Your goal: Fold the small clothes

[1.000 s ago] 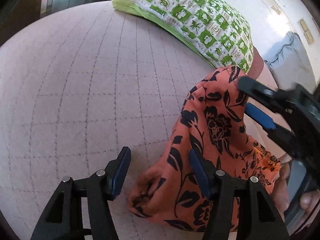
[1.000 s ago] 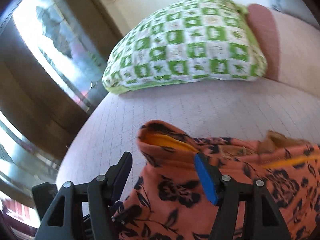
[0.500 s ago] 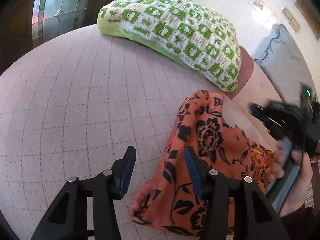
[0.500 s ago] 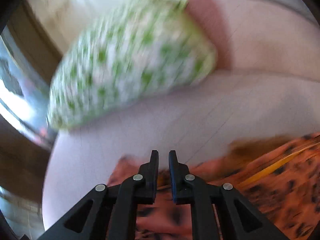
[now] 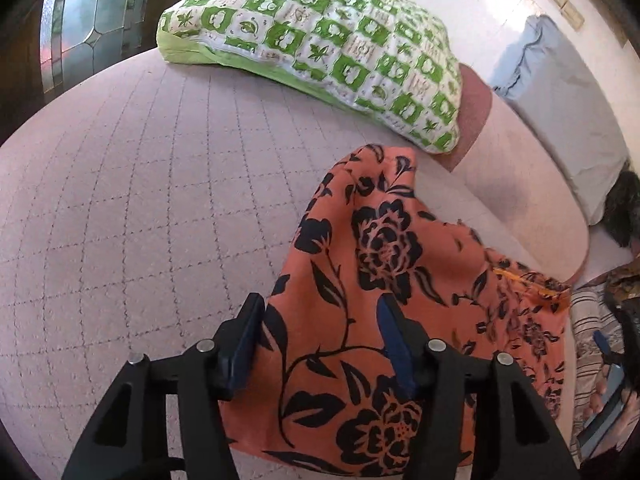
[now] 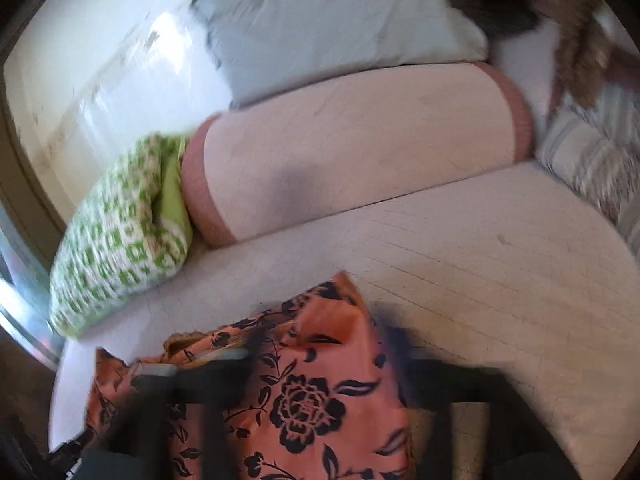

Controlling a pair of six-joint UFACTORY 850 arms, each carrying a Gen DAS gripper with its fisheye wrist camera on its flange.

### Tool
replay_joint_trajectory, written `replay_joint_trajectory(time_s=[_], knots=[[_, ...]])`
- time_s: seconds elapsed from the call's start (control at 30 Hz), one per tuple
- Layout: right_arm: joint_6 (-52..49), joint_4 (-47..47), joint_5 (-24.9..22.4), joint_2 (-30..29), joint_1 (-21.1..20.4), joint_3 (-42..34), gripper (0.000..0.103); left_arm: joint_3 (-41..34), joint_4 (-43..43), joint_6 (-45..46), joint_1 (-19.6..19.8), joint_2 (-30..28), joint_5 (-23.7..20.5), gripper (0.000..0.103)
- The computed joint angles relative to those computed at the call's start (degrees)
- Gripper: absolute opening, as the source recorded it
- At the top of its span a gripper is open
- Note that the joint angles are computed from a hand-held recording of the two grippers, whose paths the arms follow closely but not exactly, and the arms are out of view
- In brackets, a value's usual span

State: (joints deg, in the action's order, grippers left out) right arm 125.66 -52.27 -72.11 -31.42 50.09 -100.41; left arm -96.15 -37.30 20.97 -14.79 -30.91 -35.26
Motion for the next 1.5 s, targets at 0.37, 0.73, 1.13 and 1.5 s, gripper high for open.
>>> replay_joint_trajectory(time_s=[0.37,0.73,1.13,1.5], knots=[[-18.7,14.4,8.5,-6.7,-9.2,-4.9,0.008,-1.2,10.1,-8.3,-1.7,-1.5,2.8,0.059],[6.7,14.4,6.4,2.7,-7.9,12.3,0.010,-1.2,12.7,-9.7,-2.2,-1.5,3.6,0.059],[8.3,3.4,-6.0,3.3,-0.3,4.8,0.019,1.7,7.9,-3.4,-2.0,1.8,7.9,0.059],[-17.3,24.4,12.5,-8.8,1.2,-7.8,0.020,0.3,33.9,-21.3,-5.3,-0.1,7.4,0.064]])
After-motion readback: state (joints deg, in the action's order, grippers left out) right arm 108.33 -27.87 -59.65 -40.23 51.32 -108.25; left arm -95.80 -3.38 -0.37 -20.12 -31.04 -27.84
